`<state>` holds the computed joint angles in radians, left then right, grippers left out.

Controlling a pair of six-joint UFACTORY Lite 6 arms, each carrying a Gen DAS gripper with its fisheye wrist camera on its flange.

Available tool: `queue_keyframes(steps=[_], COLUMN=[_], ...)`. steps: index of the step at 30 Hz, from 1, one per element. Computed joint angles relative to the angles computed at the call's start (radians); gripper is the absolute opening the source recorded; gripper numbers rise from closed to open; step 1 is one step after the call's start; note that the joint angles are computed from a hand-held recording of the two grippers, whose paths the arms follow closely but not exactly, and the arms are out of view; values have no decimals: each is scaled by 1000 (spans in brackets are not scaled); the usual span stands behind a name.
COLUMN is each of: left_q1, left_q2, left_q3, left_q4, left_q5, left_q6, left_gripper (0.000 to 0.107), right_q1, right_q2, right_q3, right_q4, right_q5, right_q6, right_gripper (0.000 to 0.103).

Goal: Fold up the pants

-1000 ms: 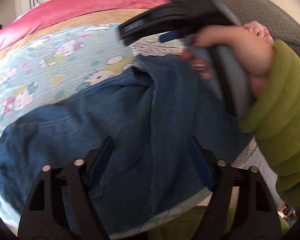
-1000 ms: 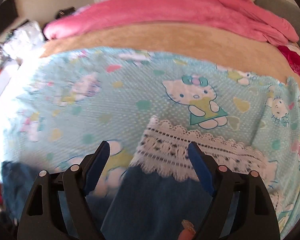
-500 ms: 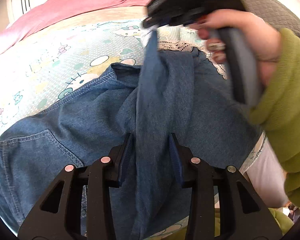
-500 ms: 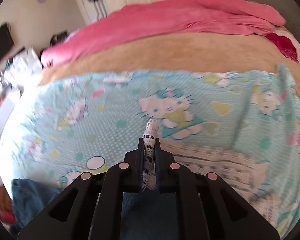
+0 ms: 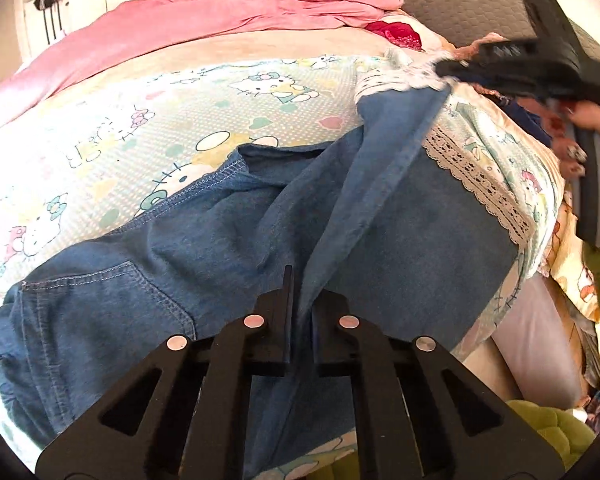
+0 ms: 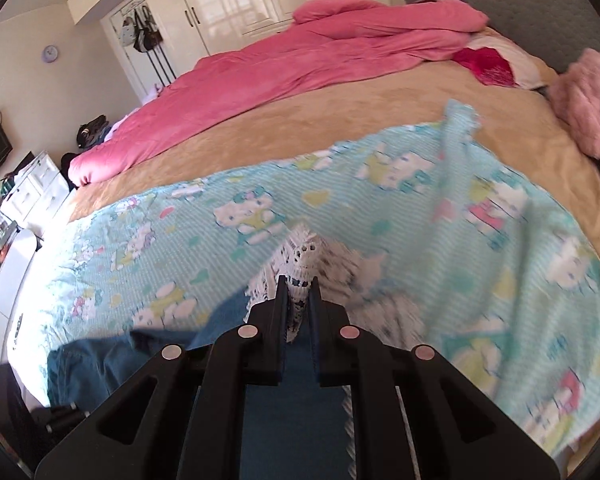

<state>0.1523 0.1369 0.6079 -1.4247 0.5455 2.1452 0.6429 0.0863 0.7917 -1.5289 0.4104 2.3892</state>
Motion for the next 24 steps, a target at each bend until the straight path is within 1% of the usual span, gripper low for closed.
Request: queue_keyframes(steps=[3, 6, 10, 13, 17, 22, 24], left_q1=[30, 27, 7, -39, -61, -39, -29], left_q2=[-32, -50, -88, -122, -133, -122, -114], left_q3=[-30, -56, -102, -152, -190, -212, -216], left_q4=[10, 7, -1, -81, -123, -151, -150], left_q5=[8, 6, -6, -47, -73, -83, -80], left_q6=[41, 72, 104, 183, 229, 294, 301], left_gripper=[1, 1, 1, 1, 1, 1, 1], right_q1=[83, 222, 371, 455, 541, 580, 593], right_q2=[-120, -247, -335, -345, -313, -245, -233], right_q3=[-121, -245, -365, -431, -481, -486, -489], right_q4=[71, 187, 281, 304, 313, 292, 287], right_q5=[70, 192, 277, 290, 273, 232, 234], right_q6=[20, 42, 146, 259, 399, 489, 519], right_gripper=[9, 9, 9, 9, 9, 9, 9])
